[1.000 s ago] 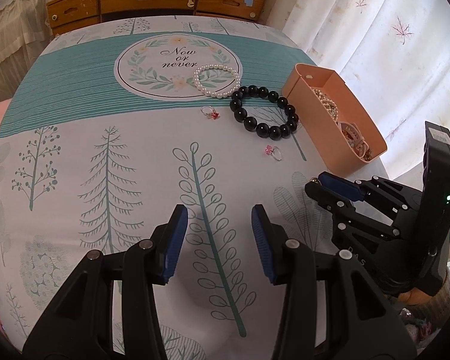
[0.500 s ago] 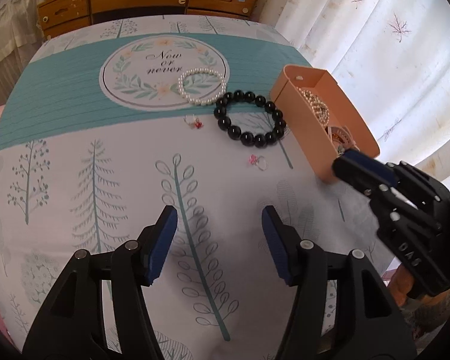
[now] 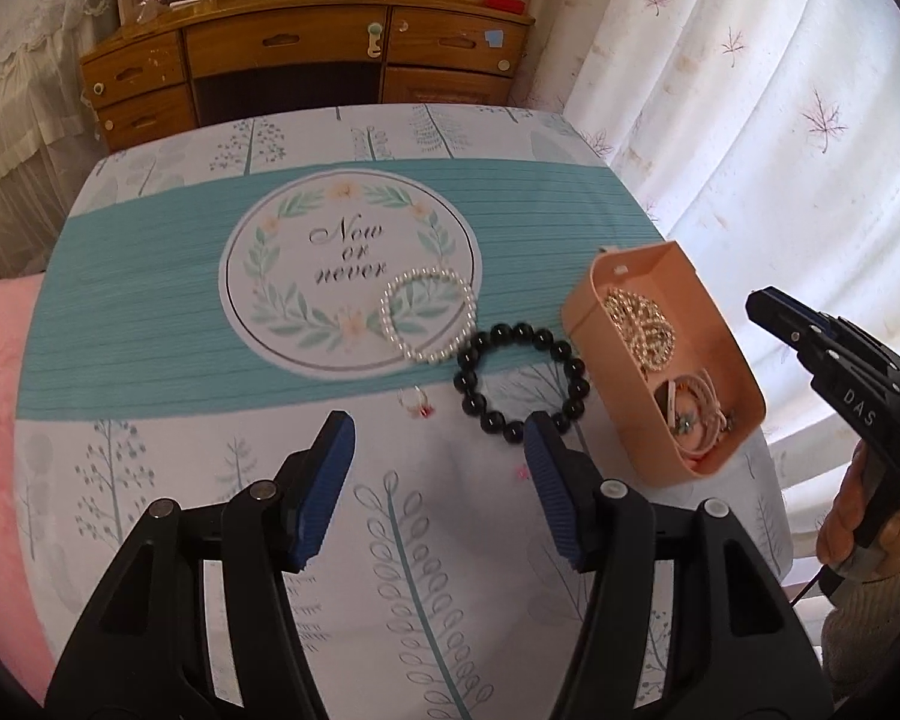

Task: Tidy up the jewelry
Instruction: 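Carry the gold coin pendant into the pink box and open the right gripper, then grasp the pearl bracelet with the left gripper while the right gripper grasps the black bead bracelet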

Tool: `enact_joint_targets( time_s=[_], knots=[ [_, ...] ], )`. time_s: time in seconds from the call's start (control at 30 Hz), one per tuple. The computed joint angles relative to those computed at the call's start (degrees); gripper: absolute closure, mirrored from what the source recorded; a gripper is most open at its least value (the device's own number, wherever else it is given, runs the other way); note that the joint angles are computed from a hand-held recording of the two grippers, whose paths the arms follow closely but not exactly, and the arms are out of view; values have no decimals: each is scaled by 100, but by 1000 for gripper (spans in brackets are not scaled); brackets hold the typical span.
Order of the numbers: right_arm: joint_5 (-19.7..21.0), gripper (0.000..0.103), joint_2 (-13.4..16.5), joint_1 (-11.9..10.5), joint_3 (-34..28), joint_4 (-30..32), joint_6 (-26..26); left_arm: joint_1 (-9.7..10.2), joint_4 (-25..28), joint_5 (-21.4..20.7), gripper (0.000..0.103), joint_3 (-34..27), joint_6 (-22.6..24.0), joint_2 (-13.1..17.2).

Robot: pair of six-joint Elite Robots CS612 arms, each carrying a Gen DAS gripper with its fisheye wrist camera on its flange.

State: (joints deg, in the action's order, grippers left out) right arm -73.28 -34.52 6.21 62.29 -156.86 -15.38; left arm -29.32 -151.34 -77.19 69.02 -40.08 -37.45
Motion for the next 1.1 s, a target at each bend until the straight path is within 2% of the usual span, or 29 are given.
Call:
enact_joint_targets(
  time_s=[0.13, 0.37, 0.6, 0.67, 0.8, 0.87, 1.0, 1.1],
  knots=[
    [-191, 84, 187, -16, -462, 550, 11, 98, 258, 43, 47, -208, 7, 96],
    [-316, 83, 496, 27, -1056, 1640, -1, 308, 590, -322, 47, -589, -118, 316],
    [-218, 82, 516, 117, -1054, 1643, -113, 391, 1082, -567, 47, -1106, 51, 584],
    [-67, 82, 550, 146, -1174, 1810, -235, 418, 1257, -668, 47, -1286, 54, 676],
    [376, 82, 696, 233, -1610, 2432, -921, 463, 1726, -780, 47, -1710, 108, 887],
    [470, 82, 848, 311, -1976, 2906, -1516, 494, 2015, -858, 47, -1977, 102, 1022],
    [406, 82, 1273, 452, -2908, 4085, -2420, 554, 2453, -1087, 47, -2395, 2, 1248],
    [146, 82, 1588, 556, -3521, 4671, -2995, 572, 2717, -1033, 50, -2627, -95, 1372]
  ],
)
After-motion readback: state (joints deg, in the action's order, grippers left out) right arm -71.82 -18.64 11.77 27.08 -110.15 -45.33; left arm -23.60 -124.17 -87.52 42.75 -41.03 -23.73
